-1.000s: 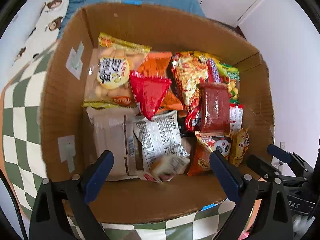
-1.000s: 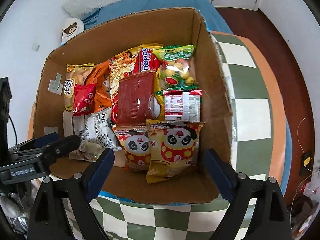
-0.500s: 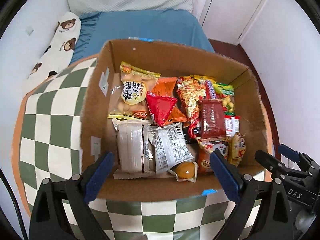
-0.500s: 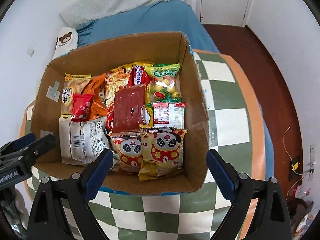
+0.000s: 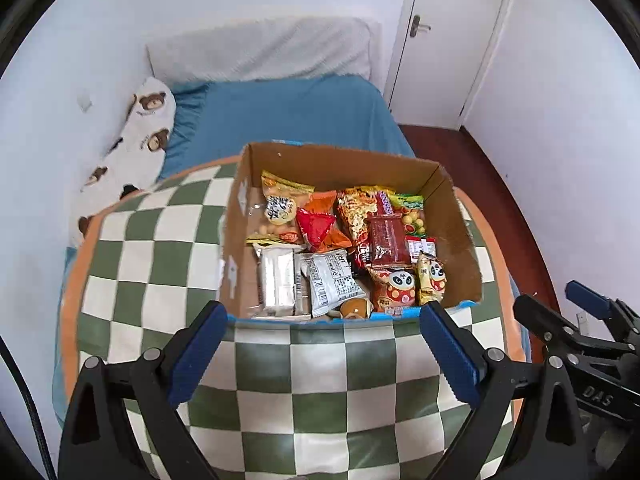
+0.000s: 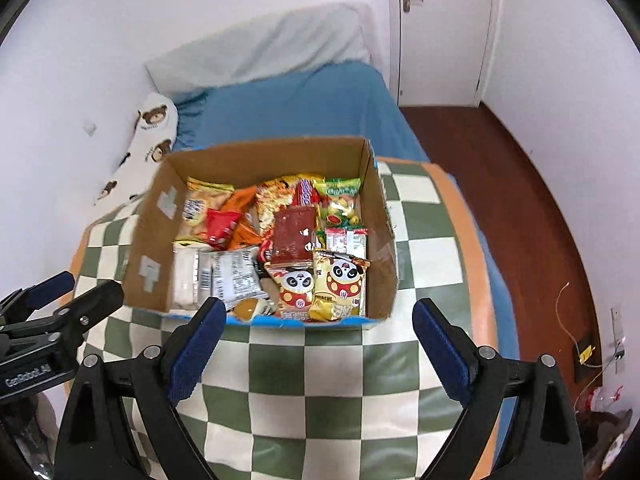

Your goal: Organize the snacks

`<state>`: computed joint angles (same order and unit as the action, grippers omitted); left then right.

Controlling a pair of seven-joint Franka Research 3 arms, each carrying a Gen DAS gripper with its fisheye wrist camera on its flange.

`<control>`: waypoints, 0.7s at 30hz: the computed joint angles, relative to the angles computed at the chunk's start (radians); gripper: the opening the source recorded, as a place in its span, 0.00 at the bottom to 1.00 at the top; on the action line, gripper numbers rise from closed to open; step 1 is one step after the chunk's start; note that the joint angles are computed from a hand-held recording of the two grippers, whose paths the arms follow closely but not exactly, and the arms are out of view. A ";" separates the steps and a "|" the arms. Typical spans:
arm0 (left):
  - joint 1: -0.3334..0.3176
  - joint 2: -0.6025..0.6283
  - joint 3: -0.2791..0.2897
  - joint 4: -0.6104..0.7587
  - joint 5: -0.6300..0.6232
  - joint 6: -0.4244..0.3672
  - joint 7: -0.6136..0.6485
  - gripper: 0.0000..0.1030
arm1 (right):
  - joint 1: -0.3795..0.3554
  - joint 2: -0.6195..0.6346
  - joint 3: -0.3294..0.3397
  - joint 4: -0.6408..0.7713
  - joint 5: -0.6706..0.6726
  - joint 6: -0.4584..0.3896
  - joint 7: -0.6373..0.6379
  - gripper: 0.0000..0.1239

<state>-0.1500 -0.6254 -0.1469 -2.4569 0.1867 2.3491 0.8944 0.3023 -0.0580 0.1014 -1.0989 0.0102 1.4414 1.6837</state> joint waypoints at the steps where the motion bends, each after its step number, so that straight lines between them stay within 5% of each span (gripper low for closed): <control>1: 0.003 -0.022 -0.011 -0.005 0.010 -0.014 -0.009 0.96 | 0.002 -0.013 0.002 0.002 -0.005 -0.001 -0.001 0.80; 21: -0.086 -0.310 -0.100 -0.026 0.081 -0.252 -0.120 0.96 | -0.011 -0.115 0.072 0.212 -0.055 -0.146 -0.003 0.81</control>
<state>-0.2356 -0.9350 -0.2472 -2.4824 0.2678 2.0971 0.7743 0.2918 -0.1726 0.1736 -0.8872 -0.0447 1.2950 1.6809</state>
